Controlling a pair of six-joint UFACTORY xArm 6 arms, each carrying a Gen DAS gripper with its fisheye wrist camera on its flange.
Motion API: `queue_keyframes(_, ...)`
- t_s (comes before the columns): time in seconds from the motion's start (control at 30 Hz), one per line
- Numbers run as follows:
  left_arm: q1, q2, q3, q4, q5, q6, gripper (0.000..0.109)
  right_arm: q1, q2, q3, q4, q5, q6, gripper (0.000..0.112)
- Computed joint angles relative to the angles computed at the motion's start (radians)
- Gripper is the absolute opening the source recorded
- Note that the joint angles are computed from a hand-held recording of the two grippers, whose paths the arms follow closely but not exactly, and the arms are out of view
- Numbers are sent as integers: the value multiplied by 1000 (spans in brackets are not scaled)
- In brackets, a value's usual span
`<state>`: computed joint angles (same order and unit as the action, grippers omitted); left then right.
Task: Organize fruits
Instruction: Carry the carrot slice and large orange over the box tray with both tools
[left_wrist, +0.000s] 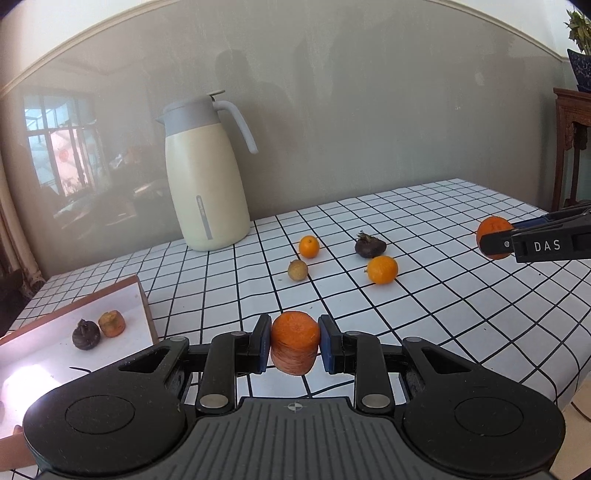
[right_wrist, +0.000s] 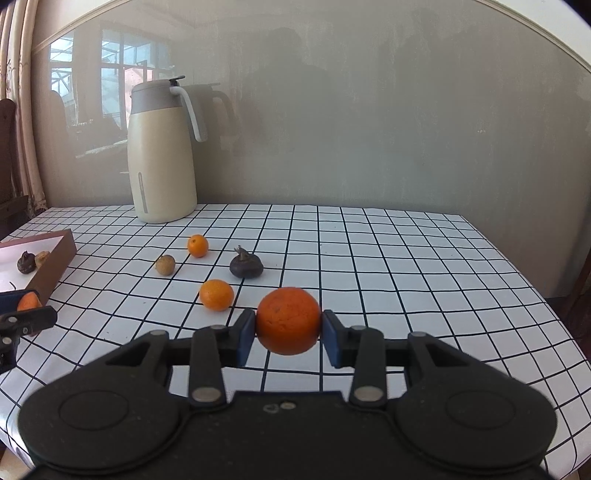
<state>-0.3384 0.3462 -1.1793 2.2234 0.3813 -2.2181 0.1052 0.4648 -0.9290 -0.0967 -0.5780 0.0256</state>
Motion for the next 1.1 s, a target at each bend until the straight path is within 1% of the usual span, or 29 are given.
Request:
queue_keyframes(0.3, 8, -98, 102, 75, 43, -78, 27, 24, -25, 24, -7, -37, -4, 30)
queue_keyframes(0.4, 14, -125, 132, 86, 57, -87, 27, 32, -28, 25, -35, -45, 13, 30)
queue_keyframes(0.63, 43, -175, 191, 111, 74, -115, 27, 63, -33, 25, -44, -57, -8, 30)
queue_keyframes(1.1, 98, -251, 286, 138, 115, -165, 27, 129, -11, -22, -106, -66, 24, 30)
